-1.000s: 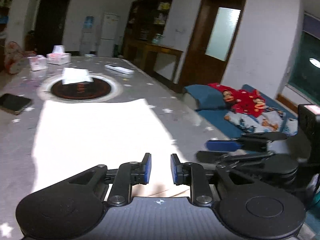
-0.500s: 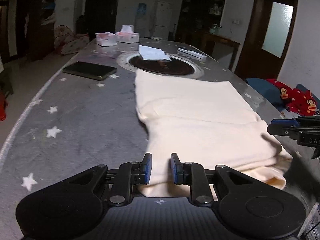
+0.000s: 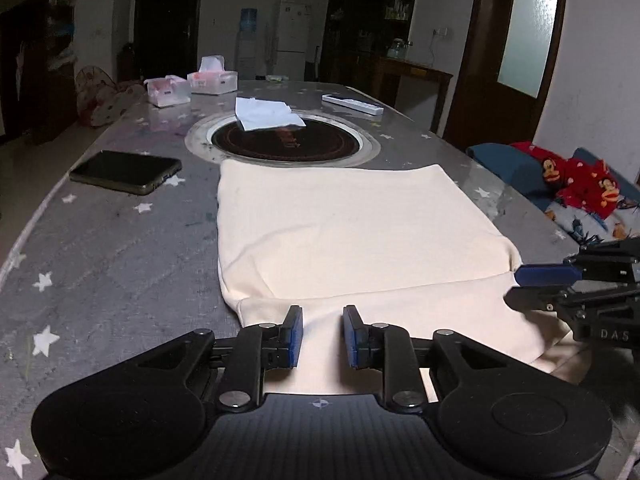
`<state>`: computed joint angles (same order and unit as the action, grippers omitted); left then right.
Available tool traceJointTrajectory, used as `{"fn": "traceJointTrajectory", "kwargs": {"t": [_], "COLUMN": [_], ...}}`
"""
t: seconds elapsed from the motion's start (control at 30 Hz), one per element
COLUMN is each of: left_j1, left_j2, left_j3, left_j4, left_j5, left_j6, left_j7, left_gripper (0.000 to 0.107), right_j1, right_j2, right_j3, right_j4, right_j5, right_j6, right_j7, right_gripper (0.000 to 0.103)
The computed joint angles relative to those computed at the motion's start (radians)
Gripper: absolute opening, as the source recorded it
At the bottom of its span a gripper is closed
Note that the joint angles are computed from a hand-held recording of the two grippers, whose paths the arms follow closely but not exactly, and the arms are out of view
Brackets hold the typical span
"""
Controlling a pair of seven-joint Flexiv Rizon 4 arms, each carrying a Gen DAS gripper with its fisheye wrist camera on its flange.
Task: Fold clothes
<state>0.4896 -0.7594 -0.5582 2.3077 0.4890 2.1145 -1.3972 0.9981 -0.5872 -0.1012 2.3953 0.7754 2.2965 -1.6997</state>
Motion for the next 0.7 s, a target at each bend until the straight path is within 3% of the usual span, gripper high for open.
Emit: {"fn": "traceJointTrajectory", "kwargs": {"t": [0.1,0.2,0.33,0.47,0.53,0.7], "left_j1": [0.005,-0.011,0.001,0.052,0.068,0.032], "left_j2": [0.014,0.027,0.051,0.086,0.103,0.142], "left_j3": [0.008,0.034,0.04,0.034,0.043,0.152], "left_j4": [0.014,0.021,0.047,0.095,0.118,0.168], "left_j5": [0.018,0.025,0.068,0.159,0.201,0.283], "left_j6": [0.022,0.031,0.05,0.081,0.095,0.158], "left_j7": [0.006,0.015,0.028,0.071,0.098,0.219], "left_gripper": [0.025,0.025,0.025,0.032,0.042,0.045], "right_j1": [0.035,0.013,0.027,0.031,0.009,0.003], "right_j2": [0.008,0.01,-0.006,0.015,0.018,0.011], "right_j3": [-0.01,0.038,0.042,0.066,0.097,0.12], "right_j4": [0.019,0.04,0.042,0.055,0.06,0.071], "right_j5": [0.026,0.014,0.037,0.05,0.031,0.013], "right_j6": [0.018,0.058,0.053,0.098,0.102,0.092], "right_j7": [-0.029,-0.027,-0.047,-0.063,-0.061,-0.055], "right_gripper": [0.023,0.023,0.023,0.023,0.023,0.024]}}
